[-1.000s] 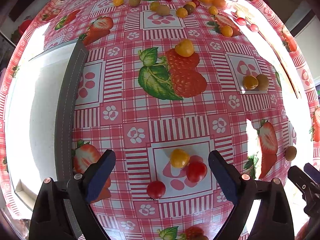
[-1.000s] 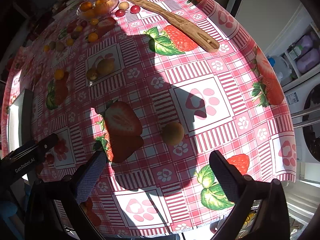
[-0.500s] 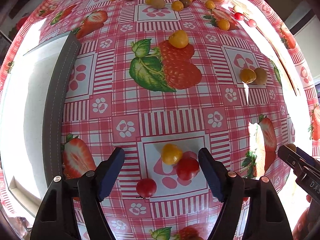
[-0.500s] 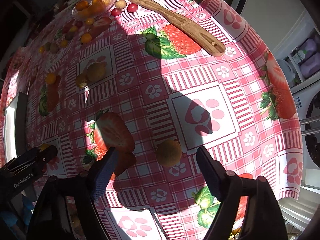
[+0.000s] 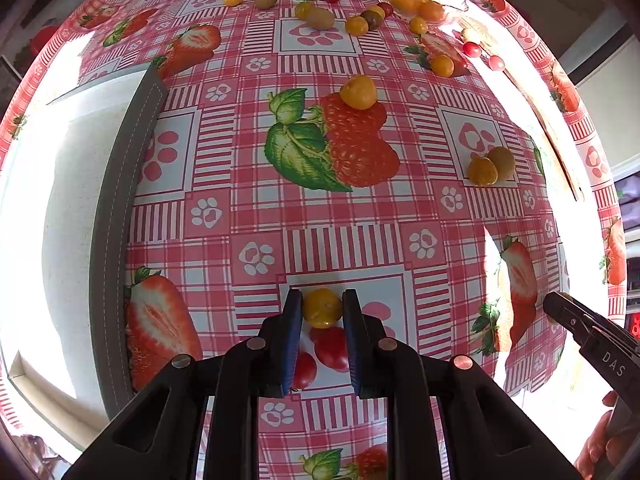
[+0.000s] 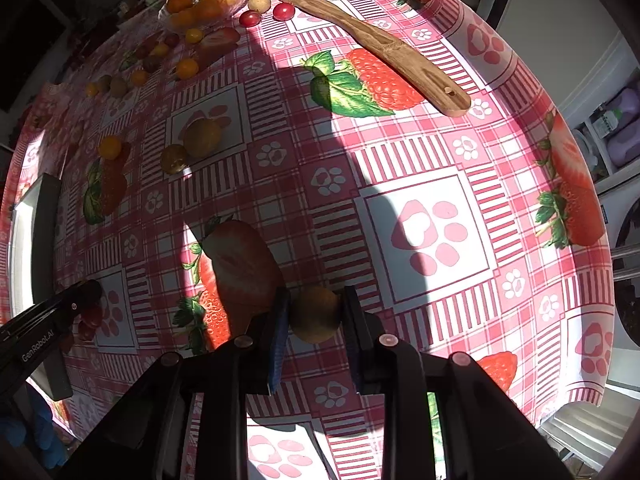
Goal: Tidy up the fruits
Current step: 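Close left tool on the yellow cherry tomato while right tool grasps the yellow-green fruit, then carry both fruits over the white tray and open both tools to drop them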
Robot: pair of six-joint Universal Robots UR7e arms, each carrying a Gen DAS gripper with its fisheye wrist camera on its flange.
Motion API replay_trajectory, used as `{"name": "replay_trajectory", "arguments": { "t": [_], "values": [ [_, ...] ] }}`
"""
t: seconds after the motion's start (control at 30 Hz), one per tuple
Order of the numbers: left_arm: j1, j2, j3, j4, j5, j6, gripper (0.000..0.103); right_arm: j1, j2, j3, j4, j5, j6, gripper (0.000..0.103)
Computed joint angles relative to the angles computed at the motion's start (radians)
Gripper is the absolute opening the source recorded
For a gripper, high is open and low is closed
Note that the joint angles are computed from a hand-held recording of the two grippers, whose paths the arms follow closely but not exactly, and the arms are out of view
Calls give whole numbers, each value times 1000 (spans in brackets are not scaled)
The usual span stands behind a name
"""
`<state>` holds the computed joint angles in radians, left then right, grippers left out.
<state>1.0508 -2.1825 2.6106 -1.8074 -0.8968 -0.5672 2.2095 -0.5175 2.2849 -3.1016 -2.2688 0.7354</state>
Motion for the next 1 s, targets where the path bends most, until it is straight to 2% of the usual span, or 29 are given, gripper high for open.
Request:
{"name": "replay_trajectory", "arguments": {
  "t": [0.17,0.3,0.4,0.57,0.8,1.0],
  "values": [
    [-23,-94,-18,97,-4,-5,22,15,-23,34,-76,33,-19,28],
    [-52,-174,-44,189,-4,-25,22,29,-39,45,-86,49,-27,28],
    [-87,-231,-67,276,5,-63,22,55,-11,-11,-74,51,-43,28],
    [-81,-289,-109,355,43,-85,22,86,21,-88,-28,83,-85,28],
    [-15,-350,-169,432,132,-101,22,134,101,-265,76,165,-191,28],
    [138,-377,-206,375,216,-14,22,179,200,-445,174,260,-286,28]
  ]
}}
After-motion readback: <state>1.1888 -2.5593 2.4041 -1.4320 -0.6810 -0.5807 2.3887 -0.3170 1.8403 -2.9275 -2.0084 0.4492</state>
